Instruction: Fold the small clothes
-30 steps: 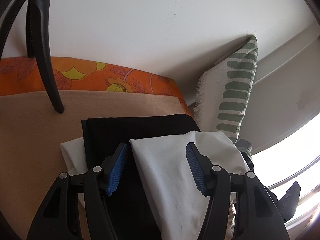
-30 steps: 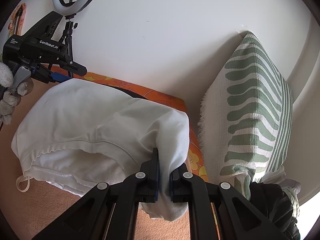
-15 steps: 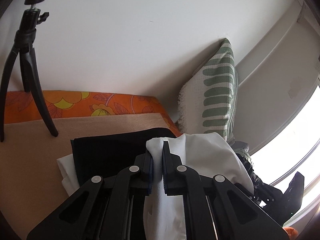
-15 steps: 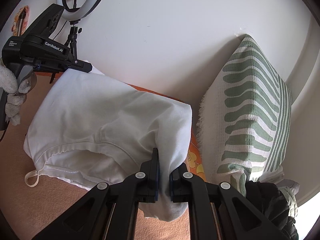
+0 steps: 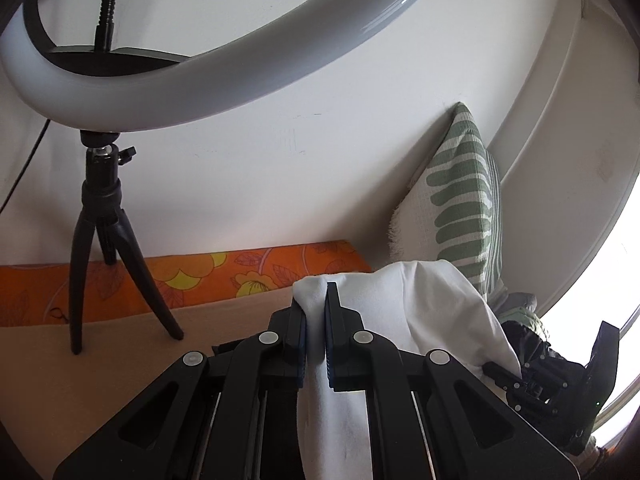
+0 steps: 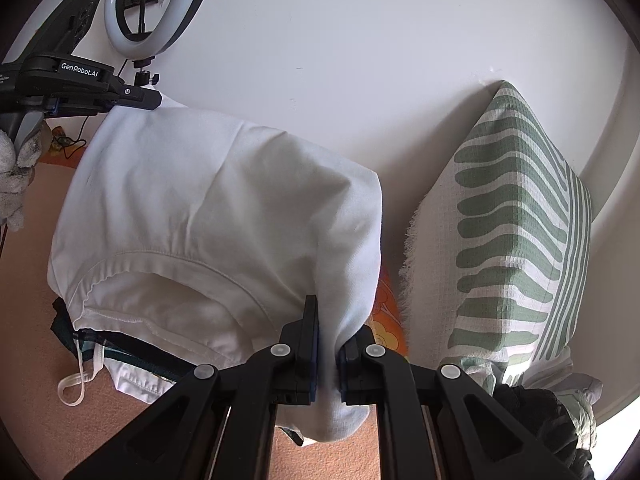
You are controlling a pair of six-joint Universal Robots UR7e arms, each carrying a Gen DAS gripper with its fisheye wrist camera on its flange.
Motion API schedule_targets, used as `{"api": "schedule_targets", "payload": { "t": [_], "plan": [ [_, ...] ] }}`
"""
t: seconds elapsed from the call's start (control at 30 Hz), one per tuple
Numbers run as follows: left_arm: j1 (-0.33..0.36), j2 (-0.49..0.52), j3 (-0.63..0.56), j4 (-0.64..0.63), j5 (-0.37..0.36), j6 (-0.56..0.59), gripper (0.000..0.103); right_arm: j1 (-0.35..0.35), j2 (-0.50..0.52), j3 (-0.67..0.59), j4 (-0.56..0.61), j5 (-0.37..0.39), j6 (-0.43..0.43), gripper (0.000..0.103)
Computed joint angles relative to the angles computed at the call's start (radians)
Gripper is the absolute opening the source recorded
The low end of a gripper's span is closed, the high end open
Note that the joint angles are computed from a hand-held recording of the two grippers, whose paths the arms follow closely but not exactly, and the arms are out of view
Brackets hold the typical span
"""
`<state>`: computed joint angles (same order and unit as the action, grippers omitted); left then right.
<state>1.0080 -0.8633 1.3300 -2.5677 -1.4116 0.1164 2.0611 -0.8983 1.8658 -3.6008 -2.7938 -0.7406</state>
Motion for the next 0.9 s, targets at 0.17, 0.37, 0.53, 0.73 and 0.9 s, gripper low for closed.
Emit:
{"api": "schedule_targets", "payload": {
  "t": [0.17, 0.37, 0.53, 0.73, 0.9],
  "plan": [
    [-0.020, 0.019, 0.022, -0.022, 0.126, 0.088, 0.008, -0.041, -0.005, 0.005, 0.107, -0.015, 0.113, 0.005],
    [-0.042, -0.006, 0.068, -0.059, 0.175, 0.153, 0.065, -0.049, -0.038, 0.036, 0.228, -0.044, 0.263, 0.028],
    [-0.055, -0.049, 0.112, -0.074, 0.181, 0.169, 0.073, -0.030, -0.044, 0.041, 0.212, -0.042, 0.308, 0.045],
    [-0.073, -0.119, 0.178, -0.089, 0.212, 0.160, 0.080, 0.020, -0.003, 0.021, 0.093, -0.060, 0.250, 0.077],
    [-0.091, -0.204, 0.243, -0.088, 0.233, 0.145, 0.081, 0.082, 0.061, -0.028, -0.028, -0.097, 0.165, 0.086]
  ]
}}
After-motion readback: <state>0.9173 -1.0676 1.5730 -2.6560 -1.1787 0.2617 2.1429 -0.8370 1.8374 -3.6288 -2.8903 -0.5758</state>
